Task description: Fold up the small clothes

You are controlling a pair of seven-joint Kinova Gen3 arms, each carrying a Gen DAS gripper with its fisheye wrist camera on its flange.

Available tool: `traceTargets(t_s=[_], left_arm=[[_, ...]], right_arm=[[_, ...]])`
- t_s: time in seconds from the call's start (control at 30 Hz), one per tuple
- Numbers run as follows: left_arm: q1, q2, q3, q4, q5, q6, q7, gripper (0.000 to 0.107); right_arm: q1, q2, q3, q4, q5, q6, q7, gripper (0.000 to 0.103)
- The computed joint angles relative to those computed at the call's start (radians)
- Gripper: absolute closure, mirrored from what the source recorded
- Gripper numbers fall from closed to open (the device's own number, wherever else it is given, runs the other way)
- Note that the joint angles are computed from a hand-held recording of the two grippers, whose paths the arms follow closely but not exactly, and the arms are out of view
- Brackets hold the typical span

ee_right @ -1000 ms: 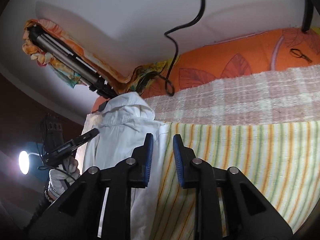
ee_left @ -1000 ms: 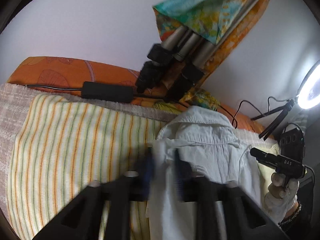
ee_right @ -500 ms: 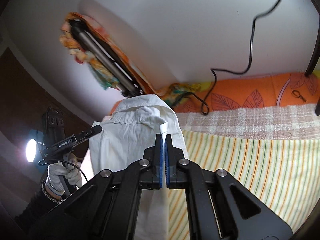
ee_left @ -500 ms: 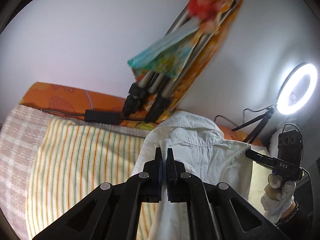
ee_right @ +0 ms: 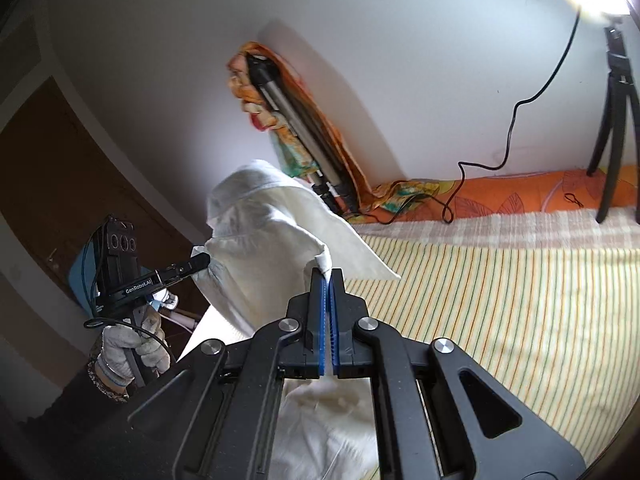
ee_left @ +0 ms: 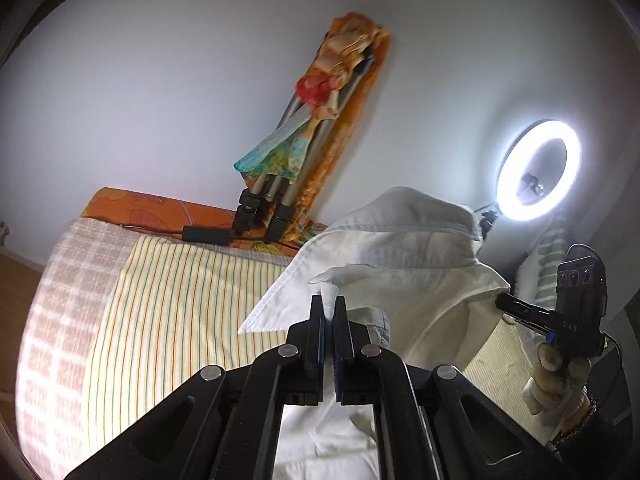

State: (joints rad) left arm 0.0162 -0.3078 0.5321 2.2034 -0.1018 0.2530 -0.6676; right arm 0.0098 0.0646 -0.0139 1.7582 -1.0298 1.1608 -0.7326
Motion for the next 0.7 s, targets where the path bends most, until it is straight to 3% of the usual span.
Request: traceTargets(t_s=[0.47, 0.7], left_arm=[[-0.007, -0.308, 0.213, 0.025, 0.125, 0.249, 0.116, 0.107], [-0.023, -0.396, 0.327, 0.026, 0.214, 0.376, 0.117, 0.107]], right_arm=[[-0.039, -0.296, 0.115, 0.214, 0.099, 0.121, 0.026, 0.100], [-0.087, -0.408, 0.134, 0.314, 0.195, 0.115, 0.029, 0.100]])
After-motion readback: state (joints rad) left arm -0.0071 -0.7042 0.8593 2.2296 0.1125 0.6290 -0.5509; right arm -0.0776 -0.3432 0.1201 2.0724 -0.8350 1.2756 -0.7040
